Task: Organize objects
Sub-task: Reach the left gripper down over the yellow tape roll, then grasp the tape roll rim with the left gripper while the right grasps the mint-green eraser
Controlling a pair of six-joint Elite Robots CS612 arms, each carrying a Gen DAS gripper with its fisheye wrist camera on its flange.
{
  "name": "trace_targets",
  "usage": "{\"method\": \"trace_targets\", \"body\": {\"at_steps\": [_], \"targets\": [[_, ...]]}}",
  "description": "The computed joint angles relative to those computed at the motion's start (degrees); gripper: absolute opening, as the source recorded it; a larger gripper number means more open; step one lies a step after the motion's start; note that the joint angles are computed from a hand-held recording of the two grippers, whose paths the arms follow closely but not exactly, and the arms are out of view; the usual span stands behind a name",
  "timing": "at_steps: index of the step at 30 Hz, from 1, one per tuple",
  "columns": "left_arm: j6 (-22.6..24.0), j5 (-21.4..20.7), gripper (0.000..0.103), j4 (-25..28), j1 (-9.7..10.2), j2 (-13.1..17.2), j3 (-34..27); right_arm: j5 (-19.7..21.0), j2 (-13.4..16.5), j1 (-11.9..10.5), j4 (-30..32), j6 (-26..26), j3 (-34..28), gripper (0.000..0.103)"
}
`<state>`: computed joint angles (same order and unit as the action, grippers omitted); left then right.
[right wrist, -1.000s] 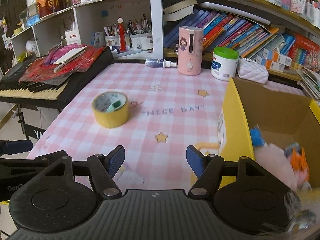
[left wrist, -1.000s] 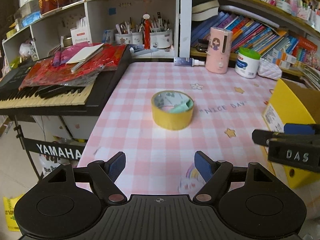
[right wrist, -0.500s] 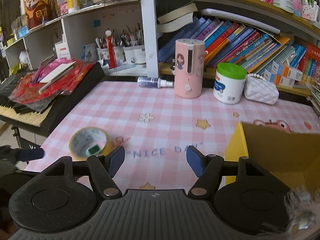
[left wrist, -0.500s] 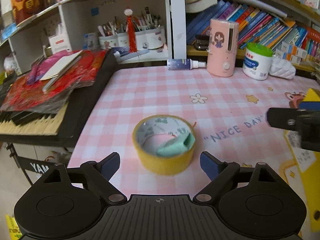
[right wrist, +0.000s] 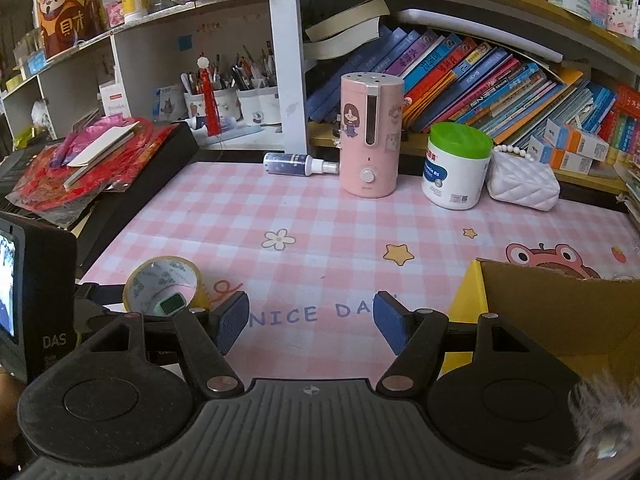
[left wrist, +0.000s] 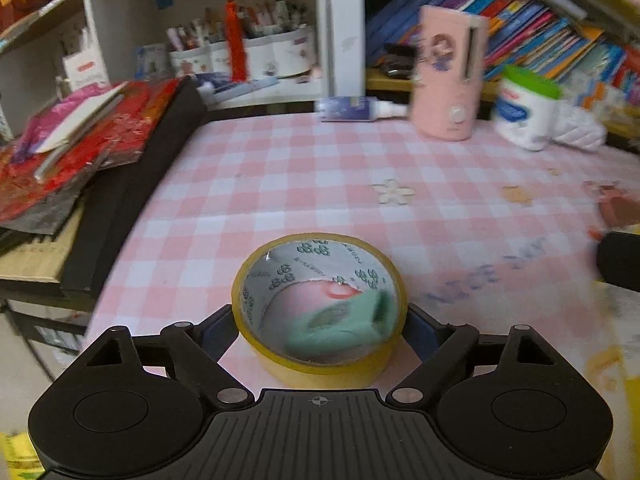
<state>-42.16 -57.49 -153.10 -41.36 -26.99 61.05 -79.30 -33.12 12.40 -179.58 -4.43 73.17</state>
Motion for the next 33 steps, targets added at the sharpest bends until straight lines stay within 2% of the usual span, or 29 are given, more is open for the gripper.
{"method": "trace_targets", "body": {"at_steps": [5, 8, 14, 18, 23, 26, 28, 30, 33], "targets": [[3.09, 0.76, 0.088, -9.32, -1.83, -2.32, 4.12, -0.29, 0.14, -0.04, -1.51, 0.87, -0.06, 0.067], [1.92, 3.87, 0.088, -10.99, -2.79, -4.36, 7.47, -0.36, 0.13, -0.17, -2.82, 1.93, 0.00, 0.067], [-10.92, 9.55, 0.088, -6.20, -3.77, -9.12, 14.96, 0.51, 0.15, -0.25, -2.44, 2.63, -0.08, 0.067], [-18.77, 10.67, 0.088, -0.42, -4.01, -11.28, 17.86, 4.01, 0.75, 0.15, 1.92, -0.97, -1.50, 0.066], [-24.27, 12.37, 0.088, 3.64, -4.66, -12.99, 20.21, 6.43, 2.55, 1.83, 9.02, -7.55, -5.00, 0.065], [-27.23, 12.67, 0.088, 5.95, -5.00, -13.77, 21.22, 5.62, 4.01, 3.07, 11.33, -9.62, -7.07, 0.066], [-29.09, 12.63, 0.088, 7.32, -5.19, -14.25, 21.84, 3.46, 4.94, 3.81, 12.35, -8.64, -8.41, 0.068], [-30.42, 12.46, 0.088, 8.21, -5.36, -14.63, 22.37, 1.62, 5.66, 4.21, 13.30, -5.22, -9.50, 0.075], [-31.56, 12.12, 0.088, 9.44, -5.44, -15.01, 22.72, 0.74, 6.22, 4.47, 15.69, 1.02, -10.59, 0.076]]}}
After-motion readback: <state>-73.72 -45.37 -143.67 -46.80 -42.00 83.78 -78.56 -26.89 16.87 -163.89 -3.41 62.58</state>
